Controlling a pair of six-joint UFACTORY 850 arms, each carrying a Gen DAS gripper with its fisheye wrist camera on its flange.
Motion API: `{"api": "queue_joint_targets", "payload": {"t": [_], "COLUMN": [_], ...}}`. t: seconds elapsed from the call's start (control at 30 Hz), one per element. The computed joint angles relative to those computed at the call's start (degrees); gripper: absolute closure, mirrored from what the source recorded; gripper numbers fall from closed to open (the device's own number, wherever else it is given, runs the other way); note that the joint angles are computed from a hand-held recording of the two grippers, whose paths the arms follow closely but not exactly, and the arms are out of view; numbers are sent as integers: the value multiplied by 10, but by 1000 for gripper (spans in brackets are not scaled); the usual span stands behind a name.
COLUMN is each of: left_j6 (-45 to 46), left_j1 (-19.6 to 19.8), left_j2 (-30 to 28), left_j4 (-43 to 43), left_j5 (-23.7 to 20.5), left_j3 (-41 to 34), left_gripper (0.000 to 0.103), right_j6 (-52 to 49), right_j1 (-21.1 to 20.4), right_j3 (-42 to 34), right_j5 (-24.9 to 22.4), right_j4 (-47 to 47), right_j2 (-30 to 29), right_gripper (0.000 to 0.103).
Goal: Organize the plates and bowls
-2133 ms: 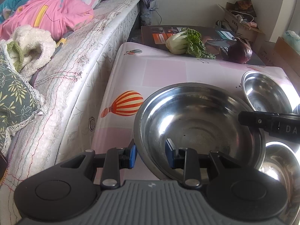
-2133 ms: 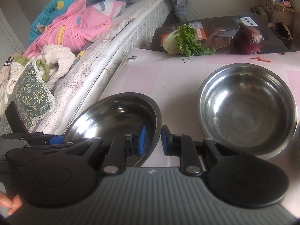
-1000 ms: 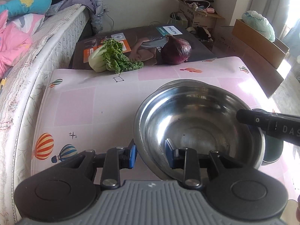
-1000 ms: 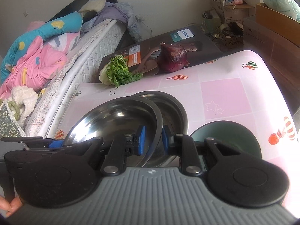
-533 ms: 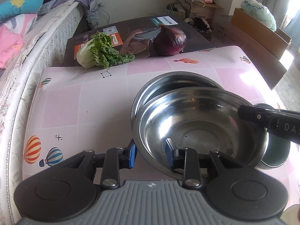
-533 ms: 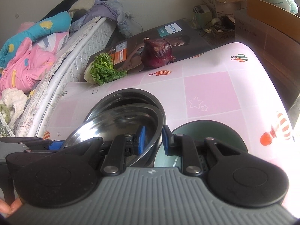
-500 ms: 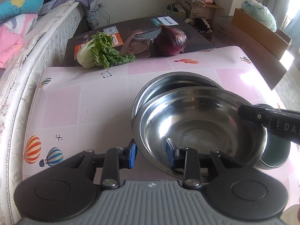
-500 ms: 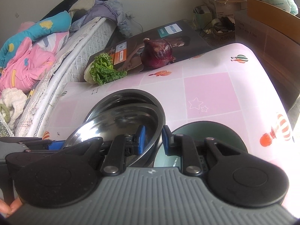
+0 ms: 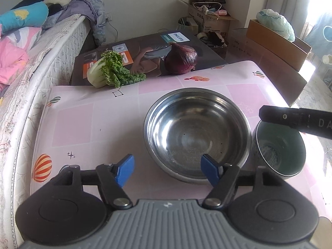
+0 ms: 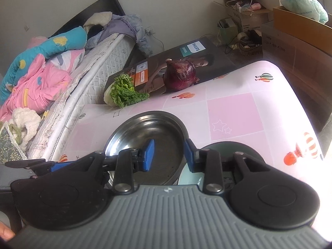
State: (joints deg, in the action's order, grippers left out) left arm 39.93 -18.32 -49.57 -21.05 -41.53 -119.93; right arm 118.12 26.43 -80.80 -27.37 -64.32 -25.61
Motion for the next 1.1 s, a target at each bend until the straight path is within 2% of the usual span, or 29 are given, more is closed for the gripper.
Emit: {"api": "queue_joint_targets", "payload": {"t": [0.23, 0.47, 0.67, 0.87, 1.0, 1.1], "left_j6": [73, 132, 180, 153, 125, 96], "left_j1": [12, 22, 14, -8, -28, -44], "left_j2": [73, 136, 159, 137, 113, 95], "left_j4": [-71, -137, -178, -176, -158, -125], "left_j5": [8, 3, -16, -32, -29, -18], "left_j3": [101, 185, 217, 193, 165, 146], "left_gripper": [23, 17, 12, 12, 14, 27], "right_j6": [176, 256, 273, 253, 244, 224], "right_j1": [30, 67, 84, 70, 36, 6], "right_j3": [88, 162, 213, 244, 260, 260], "right_j5": [6, -25, -51, -48, -6, 35], "right_j4": [-130, -166, -141, -101, -88, -75], "right_j2": [76, 140, 181, 201, 202, 187], "right_gripper": [62, 61, 60, 56, 56, 56]}}
